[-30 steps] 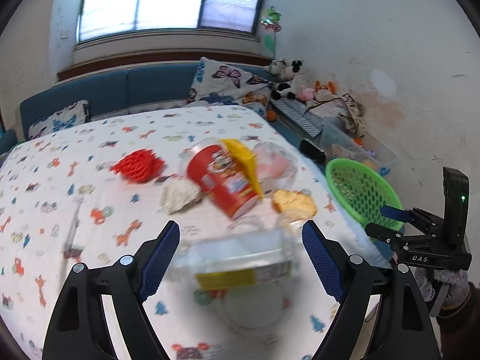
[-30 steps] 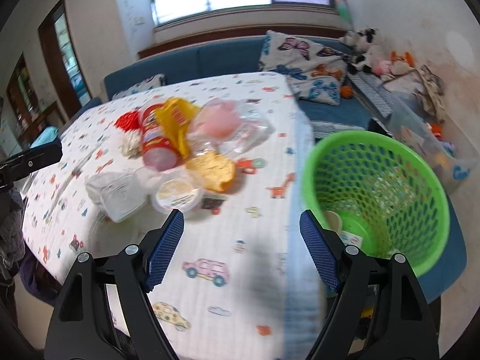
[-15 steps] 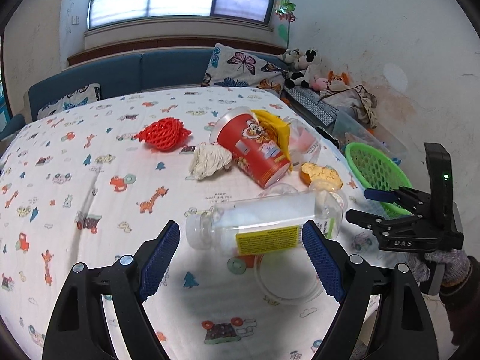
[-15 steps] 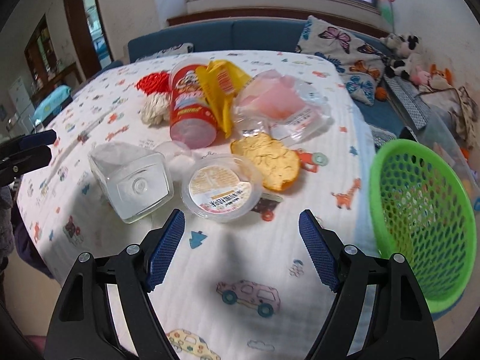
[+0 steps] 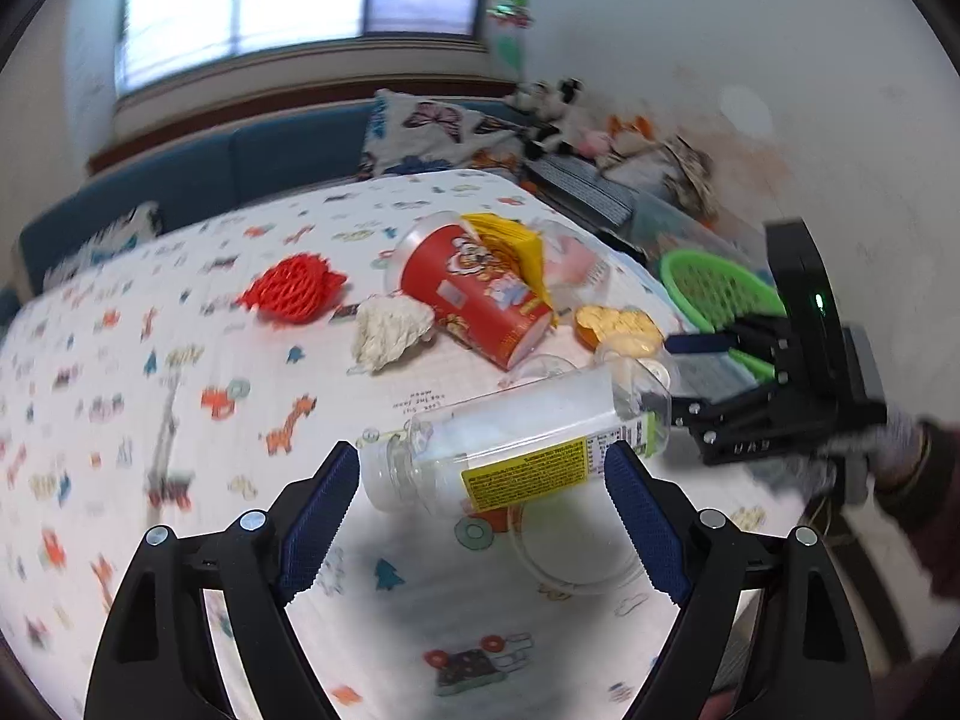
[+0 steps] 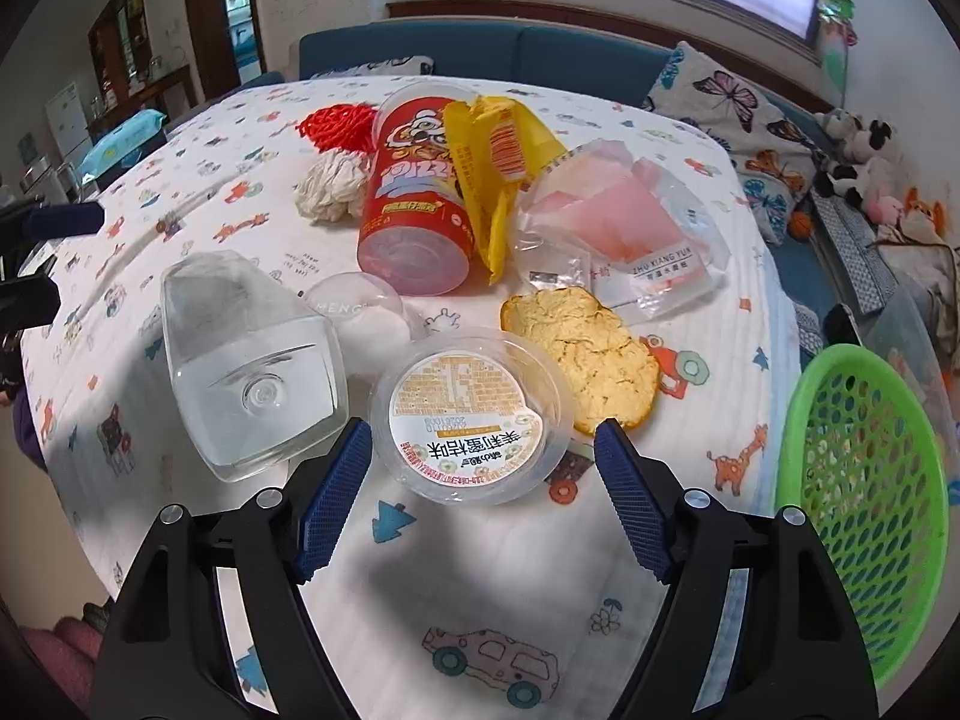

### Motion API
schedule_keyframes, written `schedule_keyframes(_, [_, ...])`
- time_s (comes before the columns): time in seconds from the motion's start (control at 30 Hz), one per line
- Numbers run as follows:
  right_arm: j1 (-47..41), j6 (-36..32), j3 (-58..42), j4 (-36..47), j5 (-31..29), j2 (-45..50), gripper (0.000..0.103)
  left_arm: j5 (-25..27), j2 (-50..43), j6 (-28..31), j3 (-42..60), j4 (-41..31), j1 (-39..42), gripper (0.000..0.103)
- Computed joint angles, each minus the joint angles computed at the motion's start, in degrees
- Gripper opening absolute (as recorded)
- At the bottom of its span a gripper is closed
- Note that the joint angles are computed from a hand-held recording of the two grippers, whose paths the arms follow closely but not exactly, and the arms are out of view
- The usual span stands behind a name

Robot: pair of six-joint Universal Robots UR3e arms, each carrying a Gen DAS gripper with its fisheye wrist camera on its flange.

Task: Collect trash
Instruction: 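Grasp the round yogurt cup with the right gripper while the left gripper grasps the clear bottle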

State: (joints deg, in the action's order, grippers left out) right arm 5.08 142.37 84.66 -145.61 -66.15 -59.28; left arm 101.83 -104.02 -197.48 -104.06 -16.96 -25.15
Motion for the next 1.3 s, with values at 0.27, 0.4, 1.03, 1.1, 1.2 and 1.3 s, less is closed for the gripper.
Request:
schedule_keyframes(0.27, [0.1, -1.5, -0.1, 1.2, -0.8, 0.2, 0.076, -6.0, -0.2, 9.9, 0.5, -1.0, 3.8, 0.083])
schedule_keyframes(0.4, [0.2, -1.3, -2.5, 2.8, -0.5, 1.4, 0.076, -8.5, -1.3, 14.9, 1.6, -1.7, 4.8, 0.083])
schedule_keyframes(1.03, [0.4, -0.3, -5.2, 5.7, 0.7, 2.5, 0.07, -25.4, -10.7, 39.8, 15.6, -13.8, 11.6, 0.083])
schedule_keyframes(1.1, [-0.1, 0.4, -4.9, 6.1, 1.2, 1.7, 0.07, -28.1, -11.6, 41.8, 17.1, -15.9, 12.9, 0.083])
schedule_keyframes(1.2, [-0.8, 1.0, -3.7, 6.1, 1.6, 0.3, 0.07, -30.7, -12.9, 44.7, 19.1, -18.2, 14.3, 0.083])
schedule_keyframes(1.3, [-1.3, 1.6, -2.6, 6.1, 1.7, -0.9, 0.07, -33.4, -14.2, 46.9, 20.9, -20.7, 15.1, 0.083])
